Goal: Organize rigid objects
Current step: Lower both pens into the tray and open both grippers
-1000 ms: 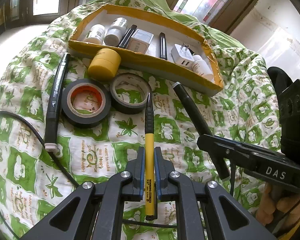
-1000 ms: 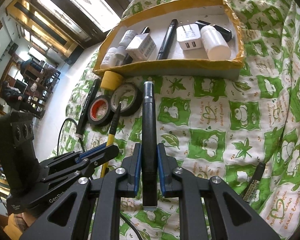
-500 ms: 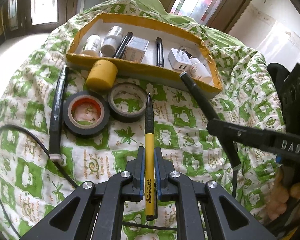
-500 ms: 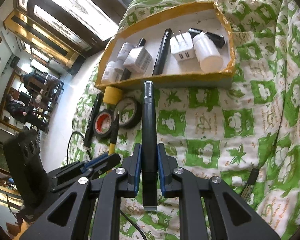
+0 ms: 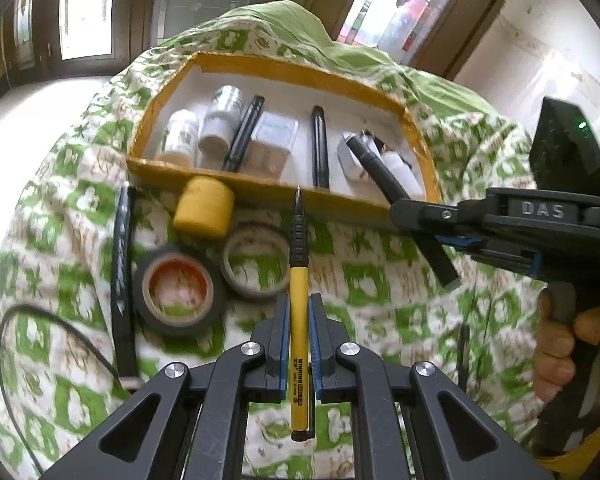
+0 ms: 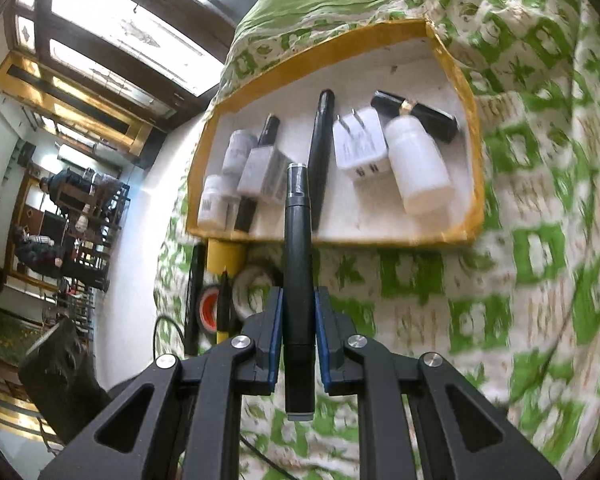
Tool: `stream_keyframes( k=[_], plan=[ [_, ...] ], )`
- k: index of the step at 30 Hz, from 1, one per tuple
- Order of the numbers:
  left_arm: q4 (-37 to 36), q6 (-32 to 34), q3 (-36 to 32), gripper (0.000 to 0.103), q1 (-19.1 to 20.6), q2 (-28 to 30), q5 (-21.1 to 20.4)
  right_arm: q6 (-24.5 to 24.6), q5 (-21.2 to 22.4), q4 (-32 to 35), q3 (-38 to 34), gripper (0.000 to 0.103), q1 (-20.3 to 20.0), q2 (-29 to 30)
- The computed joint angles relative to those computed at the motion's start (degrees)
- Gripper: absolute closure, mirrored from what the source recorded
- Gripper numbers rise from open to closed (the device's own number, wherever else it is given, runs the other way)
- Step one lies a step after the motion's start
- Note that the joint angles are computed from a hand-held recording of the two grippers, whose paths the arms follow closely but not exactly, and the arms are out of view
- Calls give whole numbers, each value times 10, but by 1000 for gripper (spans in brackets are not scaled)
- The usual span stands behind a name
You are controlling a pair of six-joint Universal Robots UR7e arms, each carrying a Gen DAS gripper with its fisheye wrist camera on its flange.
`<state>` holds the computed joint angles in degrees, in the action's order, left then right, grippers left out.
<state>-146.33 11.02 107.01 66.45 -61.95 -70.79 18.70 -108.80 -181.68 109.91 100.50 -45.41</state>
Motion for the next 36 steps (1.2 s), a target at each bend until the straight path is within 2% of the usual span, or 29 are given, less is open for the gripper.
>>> stream_keyframes(
  k=[12,17,21,26,36],
  plan=[
    [45,-16,-126,96,13,65,9,55,30,20,-72,88,-41,38],
    [66,-21,-172,96,12,102,17,42,-2,22,-94,88,-44,48],
    [70,-17,-198,96,5,128,3,32,-35,13,-110,88,-44,57],
    [74,-11,-224,96,-11,165,-14,28,-31,-10,-102,89,-49,56],
    [81,-8,-246,96,-22,217,17,26,-46,-36,-86,88,-51,51]
  ],
)
